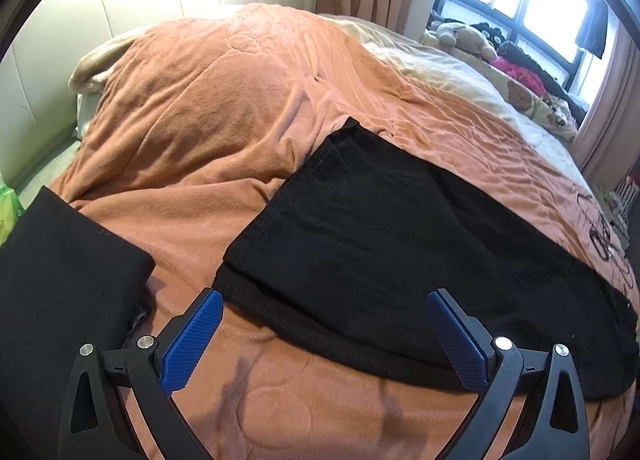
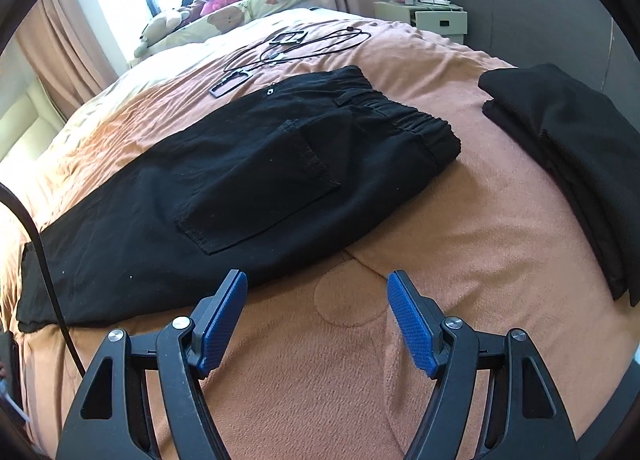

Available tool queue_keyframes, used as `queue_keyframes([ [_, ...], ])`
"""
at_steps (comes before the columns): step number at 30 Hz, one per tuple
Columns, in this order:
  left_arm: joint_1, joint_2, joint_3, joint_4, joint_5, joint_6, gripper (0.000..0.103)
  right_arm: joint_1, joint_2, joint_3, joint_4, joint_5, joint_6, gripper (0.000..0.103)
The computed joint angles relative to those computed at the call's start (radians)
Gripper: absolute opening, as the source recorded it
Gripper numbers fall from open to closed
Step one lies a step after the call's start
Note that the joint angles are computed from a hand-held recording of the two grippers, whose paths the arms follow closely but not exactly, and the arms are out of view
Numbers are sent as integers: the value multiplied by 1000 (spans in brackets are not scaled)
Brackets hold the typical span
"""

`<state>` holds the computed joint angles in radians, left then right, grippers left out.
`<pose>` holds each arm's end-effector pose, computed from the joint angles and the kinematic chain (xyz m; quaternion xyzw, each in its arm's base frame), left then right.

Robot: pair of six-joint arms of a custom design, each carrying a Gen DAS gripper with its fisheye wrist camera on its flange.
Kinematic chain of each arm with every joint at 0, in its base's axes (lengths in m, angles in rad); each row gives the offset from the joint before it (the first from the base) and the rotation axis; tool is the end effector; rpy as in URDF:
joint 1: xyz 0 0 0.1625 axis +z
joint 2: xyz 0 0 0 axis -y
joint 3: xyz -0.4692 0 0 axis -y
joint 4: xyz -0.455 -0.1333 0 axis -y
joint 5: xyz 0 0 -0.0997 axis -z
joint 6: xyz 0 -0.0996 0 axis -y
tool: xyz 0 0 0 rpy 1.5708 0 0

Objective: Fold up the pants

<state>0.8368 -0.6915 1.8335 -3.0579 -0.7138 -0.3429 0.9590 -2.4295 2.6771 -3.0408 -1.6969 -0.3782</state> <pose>-0.2916 -0.6346 0.0203 0.1041 0.8929 -0.3440 0.2713 -0.0234 -0.2436 0.4176 -0.1312 -0.8075 0.4795 0.3175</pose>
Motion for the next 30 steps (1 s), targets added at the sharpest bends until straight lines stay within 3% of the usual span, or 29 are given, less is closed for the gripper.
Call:
queue_keyframes([
  [5, 33, 20, -33, -22, -8, -14, 101, -74, -27, 0, 30, 79, 5, 71],
  [9, 61, 30, -57, 44, -24, -77, 84, -83, -21, 0, 27, 86, 12, 71],
  [16, 85, 48, -74, 84, -44, -125, 64, -73, 7, -2, 5, 81, 21, 71],
  [21, 96, 61, -89, 104, -23, -167, 56, -71, 21, -6, 3, 90, 30, 71],
  [23, 101, 62, -92, 111, -20, -180, 49, -72, 26, -9, 2, 94, 33, 71],
  [24, 103, 62, -93, 116, -14, -187, 41, -71, 28, -10, 4, 96, 34, 71],
  [26, 106, 60, -93, 133, 1, -210, 22, -57, 38, -13, 0, 85, 41, 71],
  [27, 108, 55, -89, 136, 2, -219, 6, -51, 42, -12, -3, 80, 44, 71],
  [30, 98, 38, -54, 78, 4, -200, 4, -32, 53, -12, -19, 62, 54, 71],
])
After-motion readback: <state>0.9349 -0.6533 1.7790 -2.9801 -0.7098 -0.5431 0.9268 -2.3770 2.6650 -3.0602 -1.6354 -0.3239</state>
